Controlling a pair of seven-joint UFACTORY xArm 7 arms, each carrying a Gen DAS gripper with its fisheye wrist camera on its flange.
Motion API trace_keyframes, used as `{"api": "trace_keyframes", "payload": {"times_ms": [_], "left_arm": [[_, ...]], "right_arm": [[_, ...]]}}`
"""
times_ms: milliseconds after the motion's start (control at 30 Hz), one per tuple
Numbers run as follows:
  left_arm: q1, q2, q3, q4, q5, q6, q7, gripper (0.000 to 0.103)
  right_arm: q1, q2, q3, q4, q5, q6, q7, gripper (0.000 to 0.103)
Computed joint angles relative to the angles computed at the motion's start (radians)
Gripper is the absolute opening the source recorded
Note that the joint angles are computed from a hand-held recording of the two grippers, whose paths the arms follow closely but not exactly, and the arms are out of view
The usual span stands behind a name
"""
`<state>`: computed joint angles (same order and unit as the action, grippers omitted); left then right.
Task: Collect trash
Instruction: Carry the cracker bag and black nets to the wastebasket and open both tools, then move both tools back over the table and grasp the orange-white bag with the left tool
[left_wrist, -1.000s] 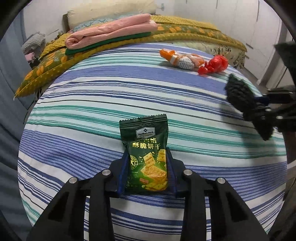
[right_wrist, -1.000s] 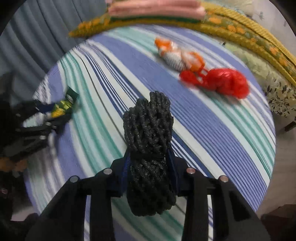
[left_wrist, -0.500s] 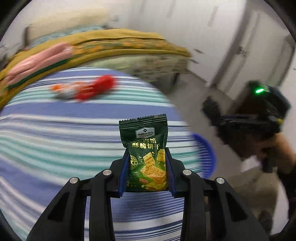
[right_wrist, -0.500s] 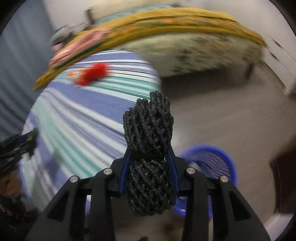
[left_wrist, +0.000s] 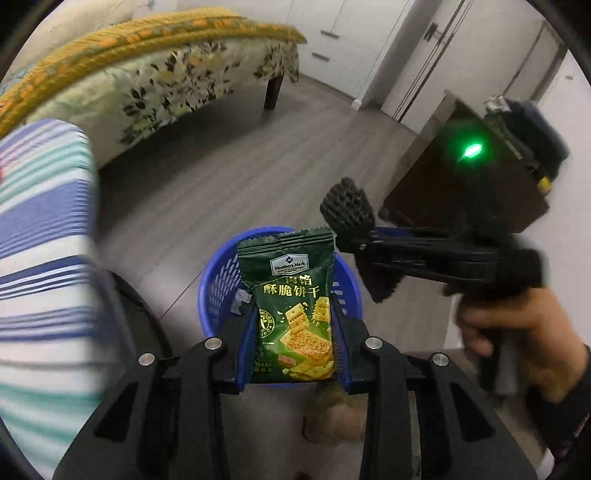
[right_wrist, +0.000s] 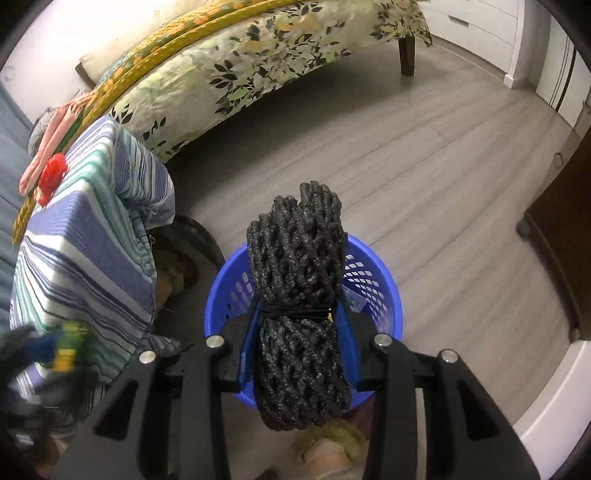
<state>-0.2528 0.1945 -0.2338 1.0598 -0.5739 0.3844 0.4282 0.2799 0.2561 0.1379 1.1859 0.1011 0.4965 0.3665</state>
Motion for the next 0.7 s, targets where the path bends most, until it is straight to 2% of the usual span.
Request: {"api": "trace_keyframes", "payload": {"times_ms": [33, 67, 100, 133, 200, 300, 333, 400, 467, 567, 633, 700], "left_arm": [[-0.004, 0.029, 0.000, 0.018, 0.006, -0.008, -0.003, 0.039], [-0.010, 0.068, 0.001, 0.039, 0.021, -0.021, -0.015, 0.050], [-0.017, 0.094, 0.007, 0.055, 0.050, -0.028, -0.039, 0.056], [-0.035, 0.120, 0.024, 0.069, 0.100, -0.041, -0.086, 0.060], [-0.035, 0.132, 0.029, 0.081, 0.155, -0.039, -0.138, 0.061], [0.032, 0.067, -0.034, 0.031, 0.081, -0.068, -0.074, 0.072], [0.065, 0.014, -0.065, -0.007, 0.014, -0.080, -0.009, 0.075], [0.081, -0.061, -0.071, -0.051, -0.081, -0.078, 0.085, 0.079], [0.084, -0.175, -0.049, -0.130, -0.158, -0.083, 0.164, 0.085], [0.080, -0.307, 0.019, -0.242, -0.170, -0.108, 0.197, 0.090], [0.092, -0.371, 0.069, -0.309, -0.139, -0.117, 0.191, 0.091], [0.138, -0.414, 0.104, -0.364, -0.040, -0.134, 0.130, 0.091]], "right_arm": [[-0.011, -0.001, 0.005, -0.003, 0.016, -0.003, -0.022, 0.045], [-0.009, 0.004, -0.003, -0.005, 0.009, -0.008, -0.010, 0.058], [-0.008, 0.006, -0.008, -0.008, 0.004, -0.012, 0.001, 0.068], [-0.011, 0.005, -0.011, -0.012, 0.008, -0.014, 0.009, 0.070], [-0.012, -0.010, -0.017, -0.030, 0.002, -0.025, 0.028, 0.071], [0.015, -0.028, -0.047, -0.044, -0.089, -0.050, 0.112, 0.079], [0.018, -0.028, -0.052, -0.045, -0.110, -0.059, 0.133, 0.080], [0.042, -0.044, -0.071, -0.059, -0.189, -0.081, 0.217, 0.087], [0.065, -0.054, -0.086, -0.066, -0.278, -0.095, 0.299, 0.088], [0.103, -0.068, -0.094, -0.066, -0.426, -0.113, 0.400, 0.088], [0.142, -0.069, -0.096, -0.042, -0.555, -0.112, 0.455, 0.088], [0.177, -0.062, -0.090, -0.007, -0.667, -0.094, 0.501, 0.088]]}}
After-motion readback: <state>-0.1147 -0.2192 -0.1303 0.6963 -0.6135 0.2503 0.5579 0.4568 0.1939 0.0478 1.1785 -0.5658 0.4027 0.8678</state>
